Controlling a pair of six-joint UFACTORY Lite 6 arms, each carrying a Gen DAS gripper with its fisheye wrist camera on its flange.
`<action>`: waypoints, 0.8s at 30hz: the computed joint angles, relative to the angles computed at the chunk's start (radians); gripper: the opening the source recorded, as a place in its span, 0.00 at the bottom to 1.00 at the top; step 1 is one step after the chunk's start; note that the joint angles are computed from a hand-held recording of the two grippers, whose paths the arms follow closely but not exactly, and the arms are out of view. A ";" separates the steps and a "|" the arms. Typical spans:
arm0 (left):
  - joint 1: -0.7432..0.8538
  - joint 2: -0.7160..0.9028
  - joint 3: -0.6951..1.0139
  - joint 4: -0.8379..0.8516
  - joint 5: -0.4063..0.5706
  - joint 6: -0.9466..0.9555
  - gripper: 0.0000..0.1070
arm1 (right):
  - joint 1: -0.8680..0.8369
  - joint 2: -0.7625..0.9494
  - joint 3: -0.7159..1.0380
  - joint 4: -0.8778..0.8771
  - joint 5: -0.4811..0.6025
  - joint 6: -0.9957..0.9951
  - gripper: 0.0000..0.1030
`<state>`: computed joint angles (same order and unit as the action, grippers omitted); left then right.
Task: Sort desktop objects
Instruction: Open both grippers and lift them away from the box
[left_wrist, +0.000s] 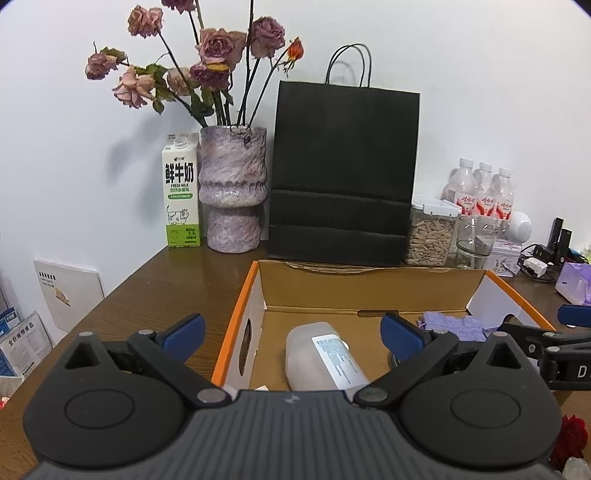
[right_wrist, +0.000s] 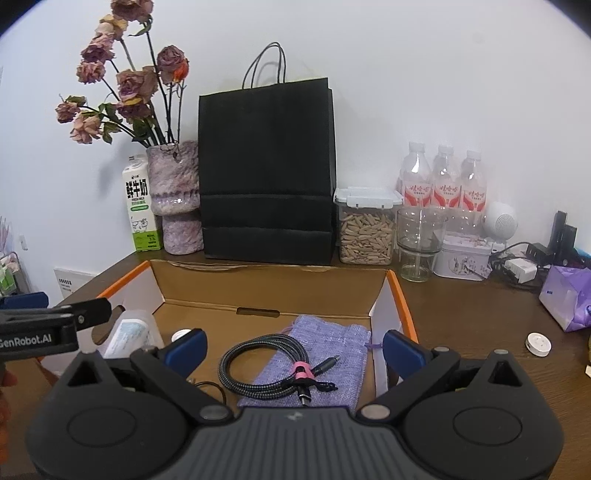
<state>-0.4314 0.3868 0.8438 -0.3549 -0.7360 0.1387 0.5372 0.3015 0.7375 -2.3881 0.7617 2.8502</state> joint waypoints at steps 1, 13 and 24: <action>-0.003 -0.011 -0.014 0.005 -0.009 -0.003 0.96 | 0.008 -0.007 -0.009 0.009 0.006 -0.008 0.99; -0.019 -0.160 -0.231 0.051 -0.118 -0.036 0.96 | 0.108 -0.158 -0.207 0.055 0.118 0.021 1.00; -0.026 -0.179 -0.383 0.094 -0.186 -0.076 0.96 | 0.229 -0.195 -0.371 0.104 0.226 0.112 1.00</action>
<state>-0.4578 0.2073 0.4606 -0.2607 -0.9223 0.0629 0.7659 0.1065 0.3664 -2.2841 0.9874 2.9619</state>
